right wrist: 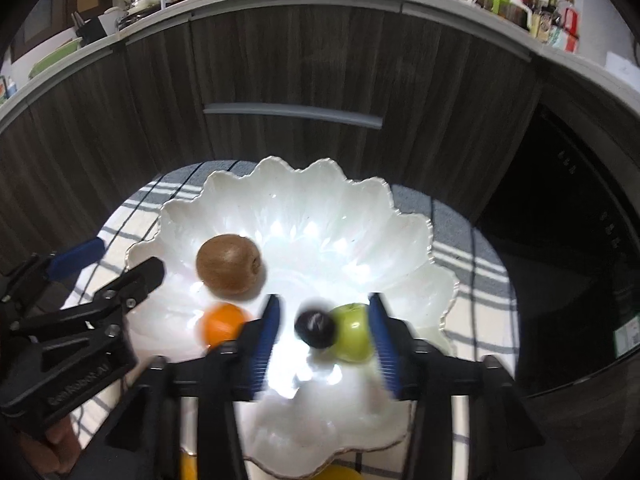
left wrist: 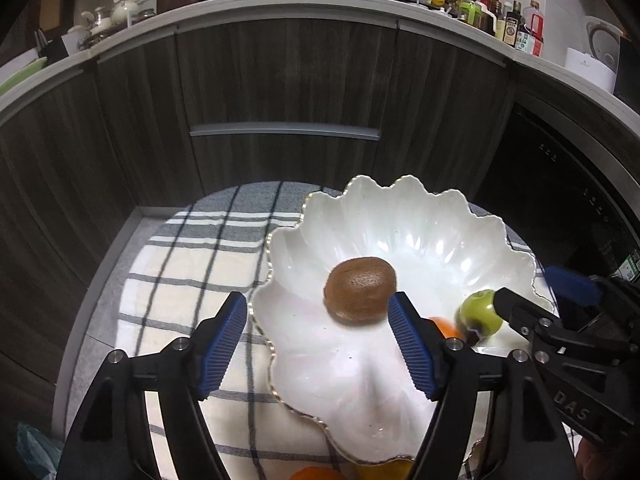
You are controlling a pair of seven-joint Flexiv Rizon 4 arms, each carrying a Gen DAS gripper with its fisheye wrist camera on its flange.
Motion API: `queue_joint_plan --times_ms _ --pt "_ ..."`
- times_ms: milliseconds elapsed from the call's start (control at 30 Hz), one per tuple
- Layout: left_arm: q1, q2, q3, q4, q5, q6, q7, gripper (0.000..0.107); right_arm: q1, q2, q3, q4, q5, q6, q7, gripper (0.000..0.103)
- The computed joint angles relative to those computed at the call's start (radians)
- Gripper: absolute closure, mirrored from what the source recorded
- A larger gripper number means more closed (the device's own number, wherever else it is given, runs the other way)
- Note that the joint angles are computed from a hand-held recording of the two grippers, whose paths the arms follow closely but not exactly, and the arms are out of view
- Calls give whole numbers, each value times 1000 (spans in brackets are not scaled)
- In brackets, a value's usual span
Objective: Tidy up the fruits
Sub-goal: 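Open the left tool to drop the mandarin while the right tool drops the plum, then withdraw both tools from the bowl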
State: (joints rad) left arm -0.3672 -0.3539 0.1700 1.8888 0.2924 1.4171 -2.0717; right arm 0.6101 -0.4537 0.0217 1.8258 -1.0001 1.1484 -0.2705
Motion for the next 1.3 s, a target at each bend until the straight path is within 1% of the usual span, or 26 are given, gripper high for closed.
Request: queue_joint_plan --times_ms 33,67,100,167,300,400,600,767,933,1300 --pt "-8 3 11 -1 9 -4 -11 28 10 8 -12 5 -22 -12 24 38" --pt "-18 6 22 -3 21 -8 -25 24 13 15 -17 9 -39 -22 42 31" --pt "-30 10 36 -7 38 -15 -45 20 17 22 -22 12 -62 -36 64 26" --pt "-38 20 45 -10 65 -24 -76 17 12 31 -14 15 -84 -55 83 24" --pt "-36 50 42 -1 110 -37 -120 13 -3 47 10 21 -91 -77 101 24" --pt "-38 76 41 4 160 -48 -169 12 -8 66 23 34 -105 -88 126 24" --pt "-6 132 -2 37 225 -70 -235 12 -23 107 50 75 -138 -84 193 24" --pt "18 180 -37 64 292 -92 -292 12 -28 131 71 100 -152 -99 217 24" --pt "45 214 -82 80 333 -118 -319 12 -35 165 86 130 -192 -105 253 24" --pt "86 280 -147 124 408 -154 -375 12 -54 209 124 184 -203 -107 288 24"
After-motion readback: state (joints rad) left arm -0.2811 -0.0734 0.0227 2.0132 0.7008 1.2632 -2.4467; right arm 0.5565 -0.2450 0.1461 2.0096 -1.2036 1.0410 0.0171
